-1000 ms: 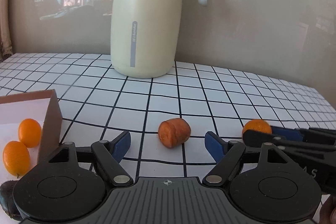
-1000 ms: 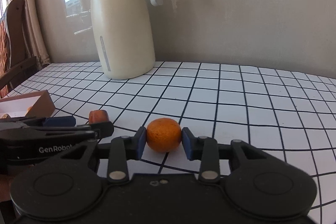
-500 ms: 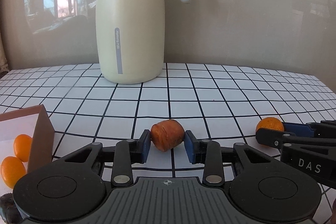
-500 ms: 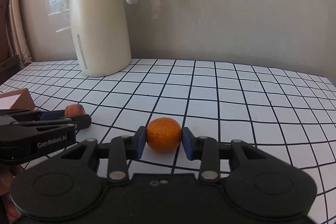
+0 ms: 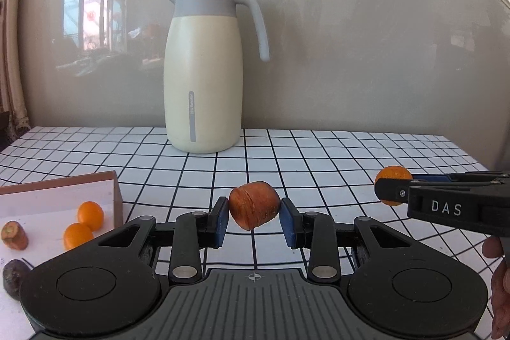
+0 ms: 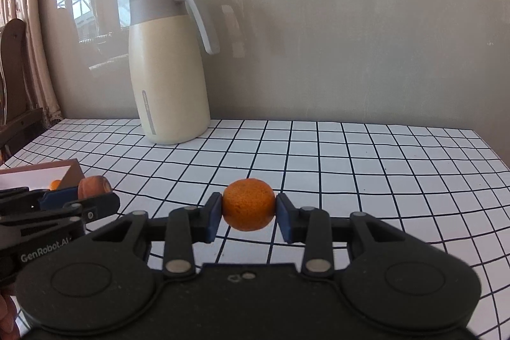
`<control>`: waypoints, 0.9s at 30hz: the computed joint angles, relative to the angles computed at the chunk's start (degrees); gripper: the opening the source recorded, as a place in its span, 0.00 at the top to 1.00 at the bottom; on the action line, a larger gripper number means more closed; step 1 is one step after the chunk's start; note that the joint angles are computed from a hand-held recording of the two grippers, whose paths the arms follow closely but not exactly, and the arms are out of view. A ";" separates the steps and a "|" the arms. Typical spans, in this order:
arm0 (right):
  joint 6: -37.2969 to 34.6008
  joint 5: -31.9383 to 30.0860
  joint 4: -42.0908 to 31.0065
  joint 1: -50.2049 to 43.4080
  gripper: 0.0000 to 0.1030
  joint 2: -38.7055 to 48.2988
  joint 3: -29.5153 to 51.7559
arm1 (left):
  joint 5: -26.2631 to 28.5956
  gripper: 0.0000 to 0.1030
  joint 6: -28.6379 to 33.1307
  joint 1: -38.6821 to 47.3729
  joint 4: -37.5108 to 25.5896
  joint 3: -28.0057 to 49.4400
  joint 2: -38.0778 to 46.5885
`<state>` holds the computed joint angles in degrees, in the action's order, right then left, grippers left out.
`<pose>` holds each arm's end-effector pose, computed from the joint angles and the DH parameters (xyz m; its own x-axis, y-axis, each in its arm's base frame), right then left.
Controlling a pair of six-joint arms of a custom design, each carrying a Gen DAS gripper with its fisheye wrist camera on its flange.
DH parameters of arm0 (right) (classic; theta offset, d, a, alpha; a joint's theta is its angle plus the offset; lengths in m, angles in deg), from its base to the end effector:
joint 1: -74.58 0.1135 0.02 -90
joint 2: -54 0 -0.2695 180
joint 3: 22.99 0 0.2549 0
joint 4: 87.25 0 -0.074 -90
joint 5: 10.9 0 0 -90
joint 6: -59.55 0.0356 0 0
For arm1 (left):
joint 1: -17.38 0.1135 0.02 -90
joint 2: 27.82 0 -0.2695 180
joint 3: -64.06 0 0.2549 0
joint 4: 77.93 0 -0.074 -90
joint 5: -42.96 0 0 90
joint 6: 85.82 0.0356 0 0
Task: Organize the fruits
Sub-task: 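Carry the small orange and carrot piece over the white box with both tools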
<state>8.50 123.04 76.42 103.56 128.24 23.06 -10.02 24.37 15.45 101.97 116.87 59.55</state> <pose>0.2241 0.0959 0.1826 -0.4242 0.2825 -0.8604 0.4509 0.8899 0.0698 0.3009 -0.0316 0.1799 -0.3533 0.2876 -0.8902 0.6860 0.7267 -0.0375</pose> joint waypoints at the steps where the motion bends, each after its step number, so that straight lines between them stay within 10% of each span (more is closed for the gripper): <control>1: 1.12 1.54 -1.61 1.85 0.74 -0.89 0.12 | 1.36 0.66 0.93 1.36 -0.86 -0.78 -1.51; 15: 29.37 20.35 -29.82 31.35 0.74 5.45 11.06 | 21.47 0.66 23.93 29.13 -21.35 -0.47 -9.82; 27: 11.00 20.48 -14.16 37.13 0.74 14.82 19.42 | 30.13 0.66 39.18 45.12 -33.55 9.45 -2.05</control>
<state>19.49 143.52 62.26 140.69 143.06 42.48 20.11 63.55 60.57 68.42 126.31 57.50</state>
